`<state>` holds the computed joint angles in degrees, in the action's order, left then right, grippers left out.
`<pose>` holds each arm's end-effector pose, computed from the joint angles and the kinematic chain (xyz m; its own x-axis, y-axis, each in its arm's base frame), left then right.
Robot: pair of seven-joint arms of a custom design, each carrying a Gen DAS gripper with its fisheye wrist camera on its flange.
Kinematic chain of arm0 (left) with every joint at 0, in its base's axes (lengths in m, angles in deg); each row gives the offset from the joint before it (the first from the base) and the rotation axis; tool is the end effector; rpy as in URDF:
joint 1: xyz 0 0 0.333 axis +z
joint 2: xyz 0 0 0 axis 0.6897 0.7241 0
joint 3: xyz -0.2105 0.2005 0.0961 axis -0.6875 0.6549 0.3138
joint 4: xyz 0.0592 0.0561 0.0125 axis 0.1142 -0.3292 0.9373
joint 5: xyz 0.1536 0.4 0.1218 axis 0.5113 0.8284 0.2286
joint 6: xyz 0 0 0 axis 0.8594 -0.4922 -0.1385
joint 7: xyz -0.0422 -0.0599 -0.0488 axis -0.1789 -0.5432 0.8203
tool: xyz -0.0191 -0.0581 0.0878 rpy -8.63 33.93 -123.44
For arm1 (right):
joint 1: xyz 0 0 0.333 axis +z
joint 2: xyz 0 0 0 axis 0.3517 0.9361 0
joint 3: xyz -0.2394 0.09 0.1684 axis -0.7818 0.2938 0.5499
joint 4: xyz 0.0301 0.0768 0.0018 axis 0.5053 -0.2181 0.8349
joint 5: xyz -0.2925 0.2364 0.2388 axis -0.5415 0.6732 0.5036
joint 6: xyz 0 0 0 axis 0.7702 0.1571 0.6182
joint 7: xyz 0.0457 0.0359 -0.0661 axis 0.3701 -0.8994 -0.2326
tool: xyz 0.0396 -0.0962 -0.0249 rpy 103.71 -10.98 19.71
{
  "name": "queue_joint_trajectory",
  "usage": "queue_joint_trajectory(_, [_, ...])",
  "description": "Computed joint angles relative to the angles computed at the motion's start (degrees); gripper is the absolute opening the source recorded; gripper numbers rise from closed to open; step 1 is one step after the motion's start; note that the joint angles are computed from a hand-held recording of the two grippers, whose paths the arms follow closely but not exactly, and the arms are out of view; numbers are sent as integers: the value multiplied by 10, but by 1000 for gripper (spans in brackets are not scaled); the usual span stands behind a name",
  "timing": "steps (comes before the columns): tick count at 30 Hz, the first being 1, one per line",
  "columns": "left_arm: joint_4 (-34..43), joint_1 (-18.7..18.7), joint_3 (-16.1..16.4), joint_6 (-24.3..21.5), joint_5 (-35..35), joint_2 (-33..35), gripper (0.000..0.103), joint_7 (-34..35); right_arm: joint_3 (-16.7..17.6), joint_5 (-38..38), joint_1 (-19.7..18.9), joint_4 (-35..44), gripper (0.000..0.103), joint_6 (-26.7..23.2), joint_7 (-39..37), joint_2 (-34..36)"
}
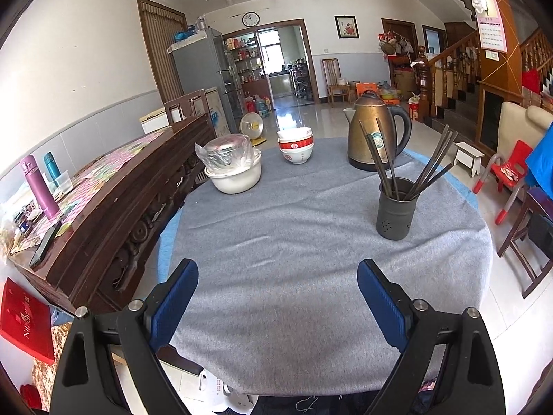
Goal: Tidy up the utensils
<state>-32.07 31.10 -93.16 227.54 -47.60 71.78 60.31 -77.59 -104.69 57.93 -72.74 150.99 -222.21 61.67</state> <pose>0.5907 -0.3000 0.5853 -0.2950 -0.9368 -0.1880 -0.4981 0.3187 -0.8064 0.4794 0.4878 0.5669 -0.1992 -0.9355 -0.2917 -0.3054 0.3421 -0.8886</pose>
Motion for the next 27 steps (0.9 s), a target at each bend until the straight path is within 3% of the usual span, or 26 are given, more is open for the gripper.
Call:
queue_joint_trajectory(11, [-46, 27, -6, 24, 21, -39, 93, -21, 1, 21, 22, 35, 52, -47, -20, 26])
queue_joint_trajectory(27, [-82, 60, -27, 25, 52, -65, 93, -38, -19, 28, 51, 69, 52, -59, -15, 59])
